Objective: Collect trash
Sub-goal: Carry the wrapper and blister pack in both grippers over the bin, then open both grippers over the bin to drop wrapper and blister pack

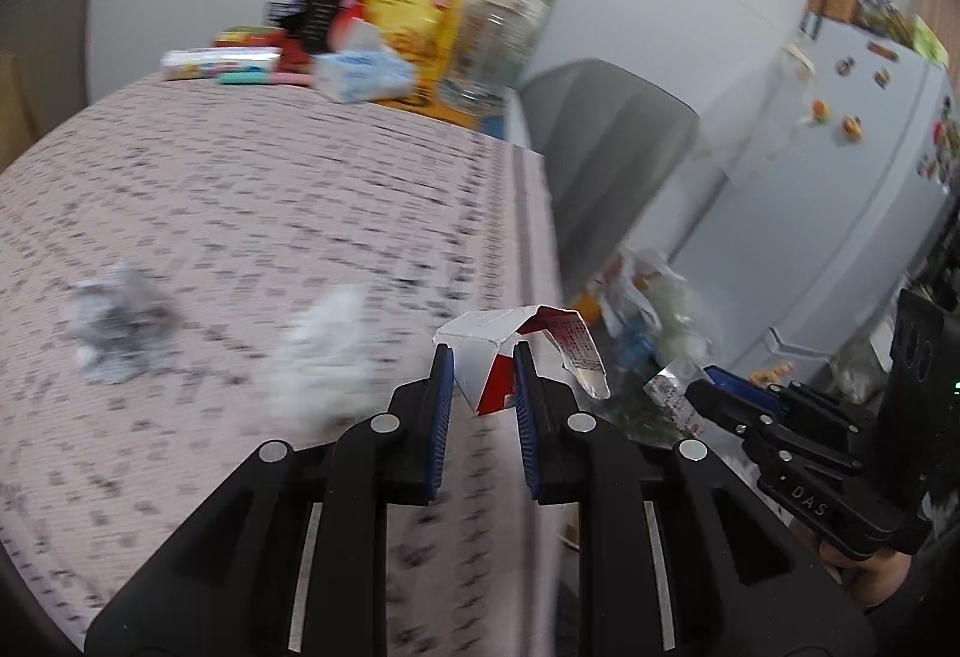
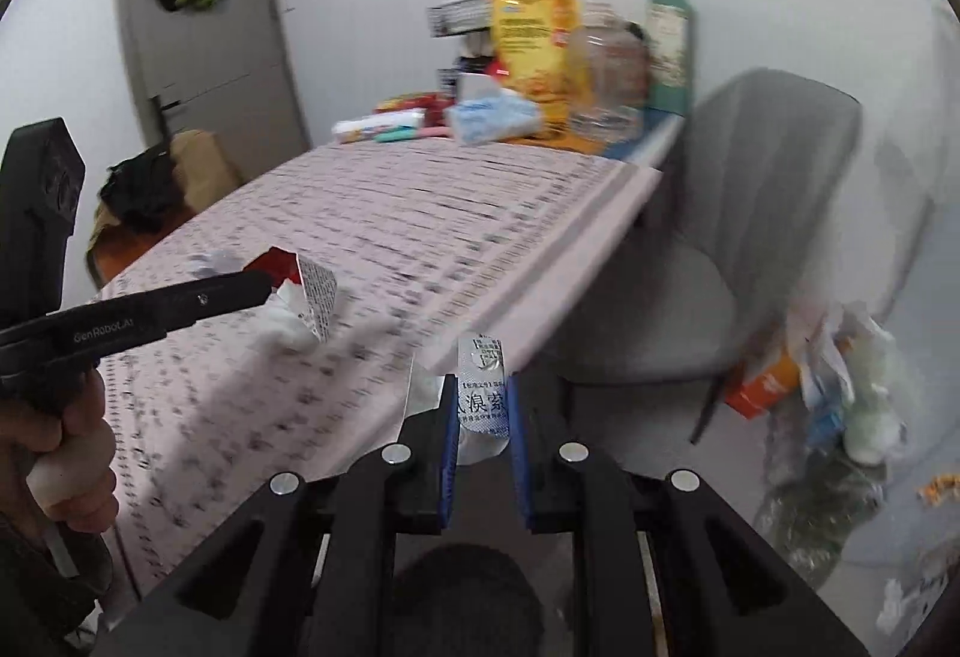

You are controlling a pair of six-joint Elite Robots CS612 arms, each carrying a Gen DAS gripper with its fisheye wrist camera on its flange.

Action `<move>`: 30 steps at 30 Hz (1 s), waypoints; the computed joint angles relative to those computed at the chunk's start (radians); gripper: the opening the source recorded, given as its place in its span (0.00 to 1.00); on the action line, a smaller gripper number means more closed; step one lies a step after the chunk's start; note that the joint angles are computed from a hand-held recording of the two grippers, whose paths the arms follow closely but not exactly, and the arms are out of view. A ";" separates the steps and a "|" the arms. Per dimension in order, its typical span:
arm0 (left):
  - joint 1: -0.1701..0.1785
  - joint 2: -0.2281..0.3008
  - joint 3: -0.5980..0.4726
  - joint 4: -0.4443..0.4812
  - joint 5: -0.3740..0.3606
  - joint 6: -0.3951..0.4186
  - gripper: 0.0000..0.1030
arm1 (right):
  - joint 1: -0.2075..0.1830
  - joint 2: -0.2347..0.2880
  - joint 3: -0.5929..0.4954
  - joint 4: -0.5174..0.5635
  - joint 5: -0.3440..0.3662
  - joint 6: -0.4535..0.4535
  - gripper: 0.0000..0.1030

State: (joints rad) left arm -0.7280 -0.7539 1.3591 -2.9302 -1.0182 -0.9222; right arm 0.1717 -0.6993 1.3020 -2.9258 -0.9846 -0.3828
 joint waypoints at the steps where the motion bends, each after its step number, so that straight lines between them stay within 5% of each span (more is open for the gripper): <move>1: 0.001 0.013 -0.025 0.008 -0.014 0.015 0.20 | -0.007 0.003 -0.003 0.000 -0.008 0.010 0.16; 22: 0.023 0.336 -0.613 0.373 -0.284 0.180 0.20 | -0.112 0.157 -0.149 0.089 -0.175 0.210 0.18; 24: 0.024 0.370 -0.673 0.414 -0.305 0.188 0.20 | -0.120 0.176 -0.173 0.119 -0.182 0.232 0.30; 26: 0.024 0.401 -0.731 0.453 -0.320 0.199 0.20 | -0.133 0.186 -0.175 0.101 -0.156 0.253 0.63; 30: 0.023 0.458 -0.839 0.527 -0.338 0.220 0.20 | -0.152 0.182 -0.151 0.072 -0.151 0.269 0.62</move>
